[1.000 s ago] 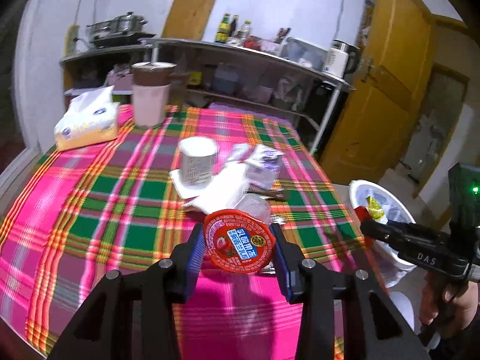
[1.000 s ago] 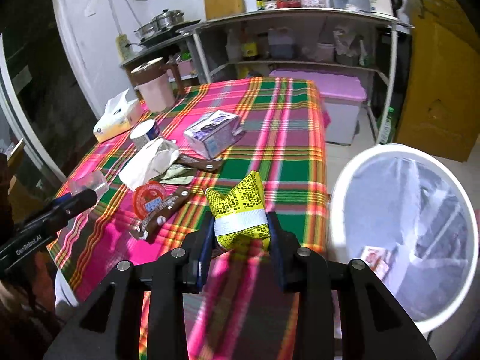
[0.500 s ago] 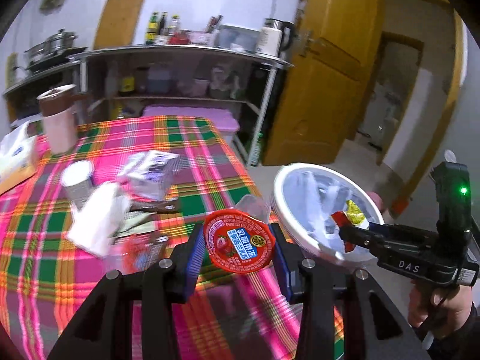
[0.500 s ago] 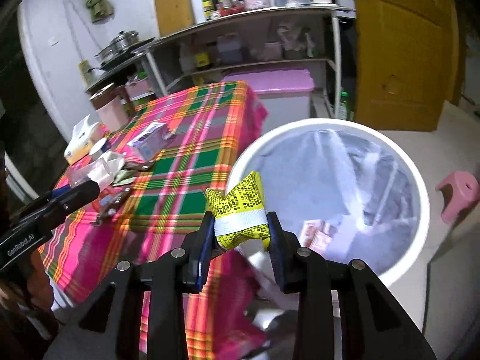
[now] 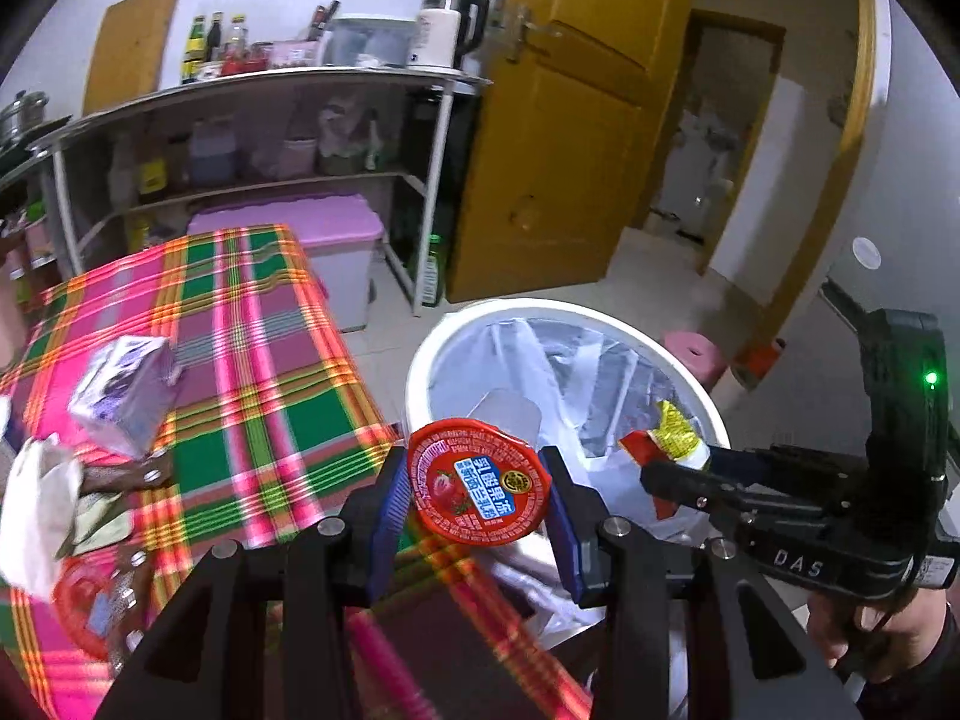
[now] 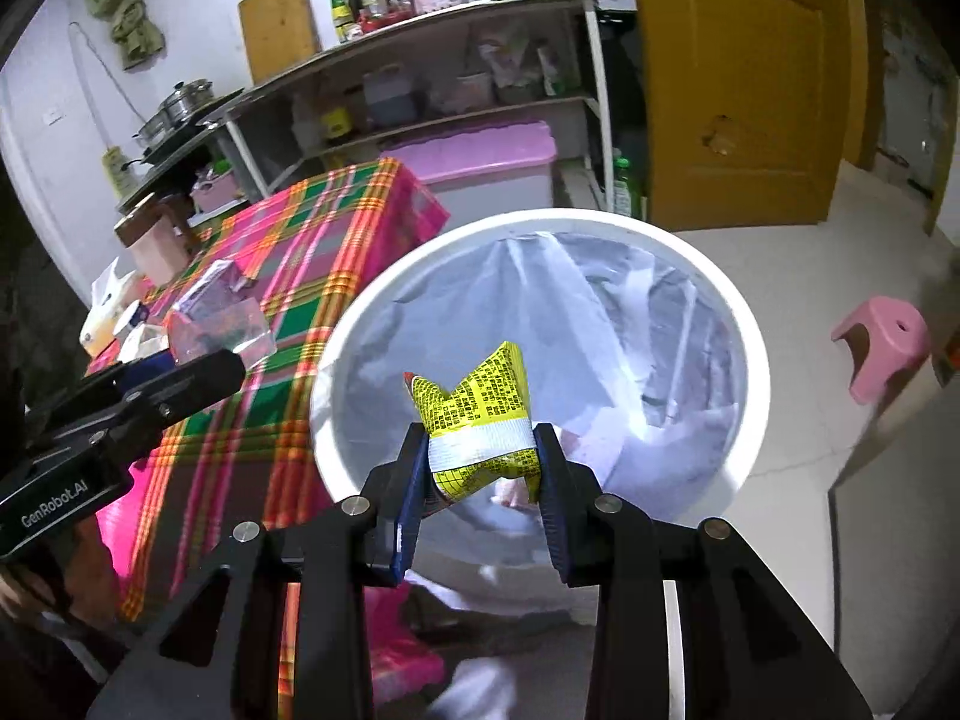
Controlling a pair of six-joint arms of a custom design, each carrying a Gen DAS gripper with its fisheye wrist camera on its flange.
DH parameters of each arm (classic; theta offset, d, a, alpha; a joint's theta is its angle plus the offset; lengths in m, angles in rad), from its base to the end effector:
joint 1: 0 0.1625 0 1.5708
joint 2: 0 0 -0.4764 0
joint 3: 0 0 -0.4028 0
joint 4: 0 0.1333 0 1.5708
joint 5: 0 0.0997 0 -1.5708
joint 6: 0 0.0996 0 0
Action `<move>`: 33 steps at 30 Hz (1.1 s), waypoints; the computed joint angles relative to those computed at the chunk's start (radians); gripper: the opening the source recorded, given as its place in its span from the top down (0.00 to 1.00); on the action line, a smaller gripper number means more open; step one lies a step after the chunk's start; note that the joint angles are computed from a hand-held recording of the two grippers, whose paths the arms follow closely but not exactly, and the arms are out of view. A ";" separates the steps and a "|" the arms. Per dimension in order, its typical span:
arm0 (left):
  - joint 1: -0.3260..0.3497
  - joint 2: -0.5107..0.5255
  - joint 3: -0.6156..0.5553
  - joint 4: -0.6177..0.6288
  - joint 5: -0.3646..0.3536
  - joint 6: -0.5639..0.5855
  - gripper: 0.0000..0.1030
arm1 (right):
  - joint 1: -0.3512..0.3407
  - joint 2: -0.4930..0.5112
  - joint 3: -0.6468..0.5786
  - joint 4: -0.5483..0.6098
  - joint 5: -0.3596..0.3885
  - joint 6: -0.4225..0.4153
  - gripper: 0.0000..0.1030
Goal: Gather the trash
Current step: 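Drop the yellow packet from the right tool into the bin while the left tool drops the jelly cup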
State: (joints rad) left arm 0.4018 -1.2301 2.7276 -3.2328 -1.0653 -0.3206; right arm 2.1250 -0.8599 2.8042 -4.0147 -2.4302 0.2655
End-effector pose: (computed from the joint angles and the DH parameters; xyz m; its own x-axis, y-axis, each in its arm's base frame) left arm -0.2063 -0.2849 0.1402 -0.6801 0.6132 -0.4018 0.7308 0.6101 -0.3060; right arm 0.1979 -0.2098 0.1392 -0.8412 0.1620 0.5159 -0.2500 0.7294 -0.6367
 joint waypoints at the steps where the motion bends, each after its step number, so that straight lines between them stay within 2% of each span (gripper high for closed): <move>1: 0.005 0.019 -0.007 -0.013 -0.009 0.011 0.58 | -0.007 -0.001 0.002 -0.004 0.001 -0.004 0.65; 6: 0.029 0.099 -0.044 -0.058 -0.042 0.058 0.58 | -0.036 -0.002 0.013 -0.020 0.004 -0.014 0.64; 8: 0.039 0.119 -0.057 -0.061 -0.054 0.071 0.58 | -0.044 -0.003 0.017 -0.025 0.004 -0.016 0.60; 10: 0.046 0.125 -0.065 -0.059 -0.068 0.075 0.58 | -0.053 0.002 0.024 -0.051 0.007 -0.022 0.55; 19: 0.061 0.128 -0.070 -0.055 -0.084 0.075 0.58 | -0.057 0.003 0.026 -0.071 0.008 -0.027 0.54; 33: 0.054 0.089 -0.047 -0.055 -0.082 0.052 0.52 | 0.022 -0.021 0.019 -0.007 -0.034 0.031 0.54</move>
